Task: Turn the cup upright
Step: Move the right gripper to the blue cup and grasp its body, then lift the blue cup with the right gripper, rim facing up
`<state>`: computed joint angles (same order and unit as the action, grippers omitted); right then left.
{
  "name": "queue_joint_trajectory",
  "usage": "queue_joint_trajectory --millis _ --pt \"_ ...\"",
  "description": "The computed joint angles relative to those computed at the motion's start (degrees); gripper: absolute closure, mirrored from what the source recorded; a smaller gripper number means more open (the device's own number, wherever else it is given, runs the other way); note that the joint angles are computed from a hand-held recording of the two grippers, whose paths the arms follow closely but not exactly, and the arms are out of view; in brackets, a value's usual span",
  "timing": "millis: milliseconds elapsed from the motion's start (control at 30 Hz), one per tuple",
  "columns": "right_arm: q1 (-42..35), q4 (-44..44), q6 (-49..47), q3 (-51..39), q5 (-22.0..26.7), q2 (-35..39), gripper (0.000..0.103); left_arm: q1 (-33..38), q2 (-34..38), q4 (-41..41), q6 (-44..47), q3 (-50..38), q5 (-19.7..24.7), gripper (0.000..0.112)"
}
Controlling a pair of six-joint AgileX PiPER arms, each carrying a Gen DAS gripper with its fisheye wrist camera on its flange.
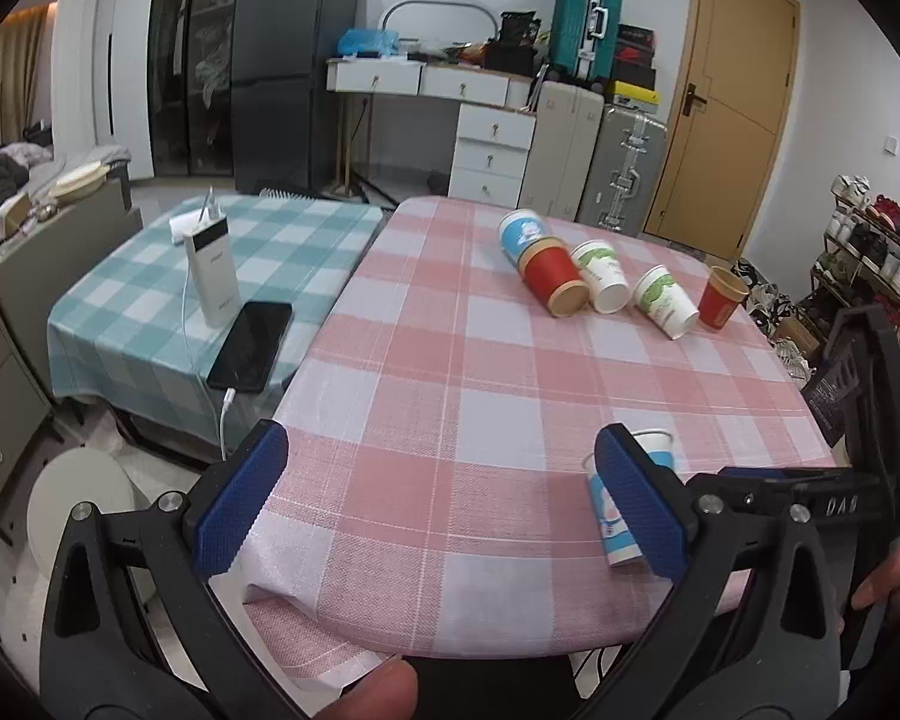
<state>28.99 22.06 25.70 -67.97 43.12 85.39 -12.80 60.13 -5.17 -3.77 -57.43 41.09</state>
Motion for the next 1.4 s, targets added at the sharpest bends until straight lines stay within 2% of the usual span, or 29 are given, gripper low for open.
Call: queue_joint_trajectory --millis 233,467,533,567,600,767,1167,1267,1400 --pt "-7.03 9.44 -8.89 -10.20 9.90 10.73 0.001 5.56 6.58 -10.33 11.49 -0.27 -3.03 0.010" --pt "-7.50 9.36 -8.97 -24.00 18.95 21.78 0.002 8.23 11.92 -13.89 16.41 -2.18 -4.27 0.010" --pt "-6.70 7.47 -8.11 -27.52 21.16 23.96 0.014 9.77 12.66 -15.75 17.96 -2.37 -3.82 0.010" --pt "-6.27 6.70 -7.42 -28.90 22.15 25.07 0.026 10.44 12.94 -16.72 18.83 -2.46 -3.57 0.010" --pt "-6.15 6.86 -7.29 -29.16 22.57 25.61 0.029 10.81 13.07 -17.06 19.12 -2.45 -3.48 0.010" --pt "-4.99 5.41 -6.68 -25.57 18.88 23.20 0.039 11.22 13.11 -17.52 19.25 -2.21 -3.21 0.010" --pt "-6.16 7.08 -8.90 -17.04 11.58 16.44 0.042 7.11 11.01 -14.34 14.92 -2.74 -1.39 0.010" --pt "-6.80 5.70 -7.80 -11.89 6.78 11.74 0.042 5.25 11.10 -13.26 13.24 -3.10 -1.03 0.010" --pt "-7.02 -1.54 -1.38 -3.02 -0.99 3.36 0.042 1.51 11.93 -10.73 10.18 -4.22 -1.04 0.010"
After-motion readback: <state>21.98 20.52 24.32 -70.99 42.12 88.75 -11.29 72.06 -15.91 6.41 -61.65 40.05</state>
